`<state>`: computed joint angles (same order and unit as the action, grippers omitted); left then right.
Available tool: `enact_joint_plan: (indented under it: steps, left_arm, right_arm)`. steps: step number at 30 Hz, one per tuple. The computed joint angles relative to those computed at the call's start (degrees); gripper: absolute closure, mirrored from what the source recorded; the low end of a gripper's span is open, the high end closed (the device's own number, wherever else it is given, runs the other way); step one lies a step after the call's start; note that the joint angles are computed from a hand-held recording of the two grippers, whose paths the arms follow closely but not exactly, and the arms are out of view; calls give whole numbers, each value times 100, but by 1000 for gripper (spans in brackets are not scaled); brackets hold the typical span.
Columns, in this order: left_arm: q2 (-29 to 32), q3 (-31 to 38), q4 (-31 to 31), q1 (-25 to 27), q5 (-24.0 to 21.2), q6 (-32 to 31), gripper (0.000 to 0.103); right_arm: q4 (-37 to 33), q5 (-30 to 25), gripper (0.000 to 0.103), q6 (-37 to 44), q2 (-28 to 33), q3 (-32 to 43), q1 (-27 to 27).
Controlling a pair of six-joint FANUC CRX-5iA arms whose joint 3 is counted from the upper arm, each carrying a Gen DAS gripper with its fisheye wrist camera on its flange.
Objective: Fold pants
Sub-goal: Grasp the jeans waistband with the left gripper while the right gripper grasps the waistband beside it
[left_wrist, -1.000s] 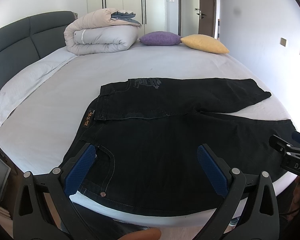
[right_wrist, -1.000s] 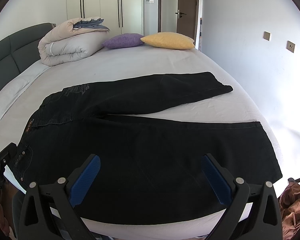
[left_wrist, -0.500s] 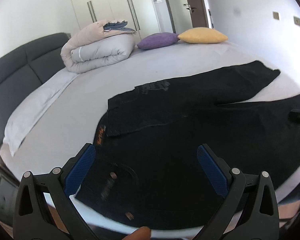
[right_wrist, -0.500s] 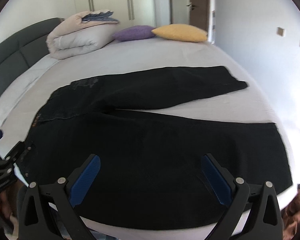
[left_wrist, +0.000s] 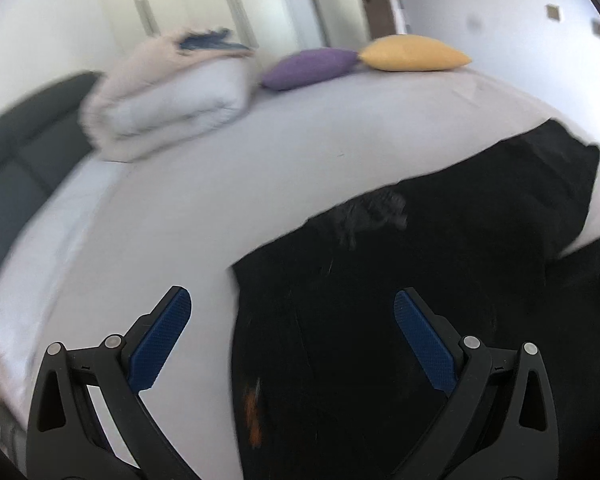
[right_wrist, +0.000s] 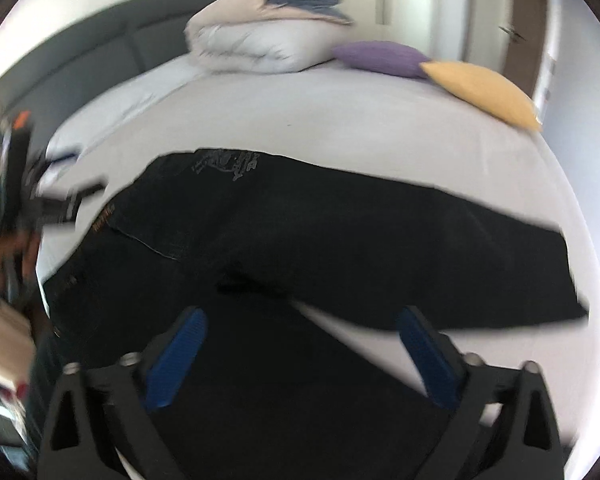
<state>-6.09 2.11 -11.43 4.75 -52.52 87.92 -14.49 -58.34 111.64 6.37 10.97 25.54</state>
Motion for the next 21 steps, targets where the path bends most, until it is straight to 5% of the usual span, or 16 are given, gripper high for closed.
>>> enact_joint_plan:
  steps: [3,6,11,15,21]
  left_arm:
    - [887,437,1764,713,-63,-1683,0]
    - [1990,1394,2587,993,-786,-2750,1]
    - [3182,2535,2978,1086,-1619,-3064,6]
    - [4040,3467,3062,1144,-2354,-3146,51]
    - [4418,3800,3143,1137,-2630,-3291,54]
  right_arm:
    - [-112,-291,32,531,511,616,-121]
    - [-318,-544,36,974,984,1183,-263]
    - [-478,-819,42,1403,1620,1903,-324]
    - [-556,-983,45,1475,1952,2298,-315]
    - [-627,-1212,47,1578,2405,2898,-239]
